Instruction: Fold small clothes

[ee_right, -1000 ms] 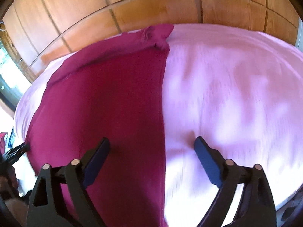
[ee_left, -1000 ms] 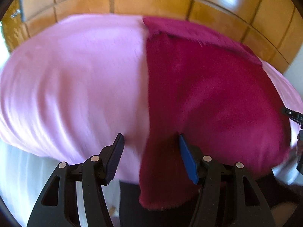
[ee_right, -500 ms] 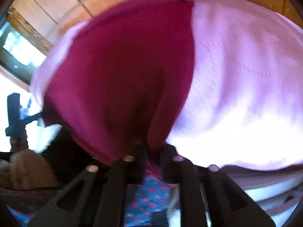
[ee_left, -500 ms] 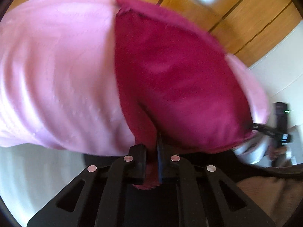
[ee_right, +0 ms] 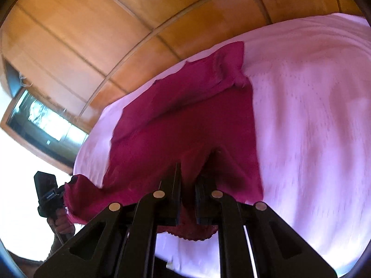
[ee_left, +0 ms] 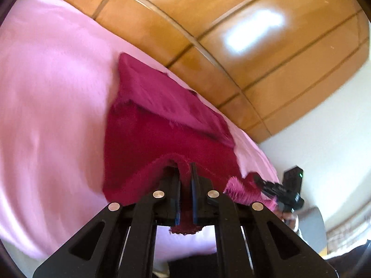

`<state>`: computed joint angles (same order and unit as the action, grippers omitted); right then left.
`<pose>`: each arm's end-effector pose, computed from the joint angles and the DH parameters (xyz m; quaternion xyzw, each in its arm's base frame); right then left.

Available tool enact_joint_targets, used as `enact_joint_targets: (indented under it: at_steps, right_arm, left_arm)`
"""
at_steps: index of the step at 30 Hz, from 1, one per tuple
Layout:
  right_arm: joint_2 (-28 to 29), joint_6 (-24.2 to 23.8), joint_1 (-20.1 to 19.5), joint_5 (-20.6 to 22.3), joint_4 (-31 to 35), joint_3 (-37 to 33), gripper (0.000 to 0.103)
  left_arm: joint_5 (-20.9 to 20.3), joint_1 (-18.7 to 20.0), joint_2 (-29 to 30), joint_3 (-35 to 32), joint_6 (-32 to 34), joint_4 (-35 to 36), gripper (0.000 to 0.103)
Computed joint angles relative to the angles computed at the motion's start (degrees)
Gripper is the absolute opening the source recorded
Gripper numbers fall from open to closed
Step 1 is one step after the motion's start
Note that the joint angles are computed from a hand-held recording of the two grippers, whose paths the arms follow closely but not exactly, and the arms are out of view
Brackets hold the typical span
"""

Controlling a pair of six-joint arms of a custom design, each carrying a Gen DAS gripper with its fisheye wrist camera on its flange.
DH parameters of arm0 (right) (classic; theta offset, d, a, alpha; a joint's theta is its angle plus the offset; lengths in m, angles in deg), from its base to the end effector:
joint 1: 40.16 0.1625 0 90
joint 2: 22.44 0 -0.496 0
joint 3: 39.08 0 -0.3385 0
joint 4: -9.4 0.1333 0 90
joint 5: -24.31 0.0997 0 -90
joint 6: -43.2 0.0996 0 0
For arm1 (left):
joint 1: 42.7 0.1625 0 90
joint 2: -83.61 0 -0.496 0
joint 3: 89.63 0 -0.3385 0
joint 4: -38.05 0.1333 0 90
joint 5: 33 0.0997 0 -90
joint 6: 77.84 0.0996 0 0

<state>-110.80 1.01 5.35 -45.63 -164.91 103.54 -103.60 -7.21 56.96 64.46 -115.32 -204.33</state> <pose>-0.1224 -0.3635 0.3525 0.0261 -0.9518 0.3011 0.0529 -0.2027 -0.3489 0.0731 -0.1065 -0.9572 0.2662 0.0388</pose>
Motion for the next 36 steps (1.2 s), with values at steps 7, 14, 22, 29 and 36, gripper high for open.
enact_joint_targets:
  at_steps: [7, 14, 22, 29, 36]
  right_arm:
    - [6.0, 7.6, 4.3, -3.8, -2.2, -7.6, 0.009]
    - [6.5, 7.0, 2.8, 2.1, 3.6, -11.2, 0.064]
    - [0.5, 2.4, -3.6, 8.8, 6.3, -9.3, 0.085]
    - [3.4, -2.7, -2.3, -2.5, -2.1, -4.7, 0.056]
    - [6.8, -2.9, 0.1, -6.0, -12.8, -1.5, 0.021]
  left_arm:
    - [1.3, 8.2, -4.9, -12.2, 2.1, 17.2, 0.006]
    - [-0.9, 12.5, -6.9, -15.2, -0.2, 21.8, 0.036]
    - [2.6, 12.5, -5.5, -5.6, -4.0, 8.1, 0.064]
    - [2.4, 7.5, 0.9, 0.4, -1.2, 1.9, 0.064]
    - [4.2, 4.4, 1.3, -4.0, 1.8, 10.2, 0.026]
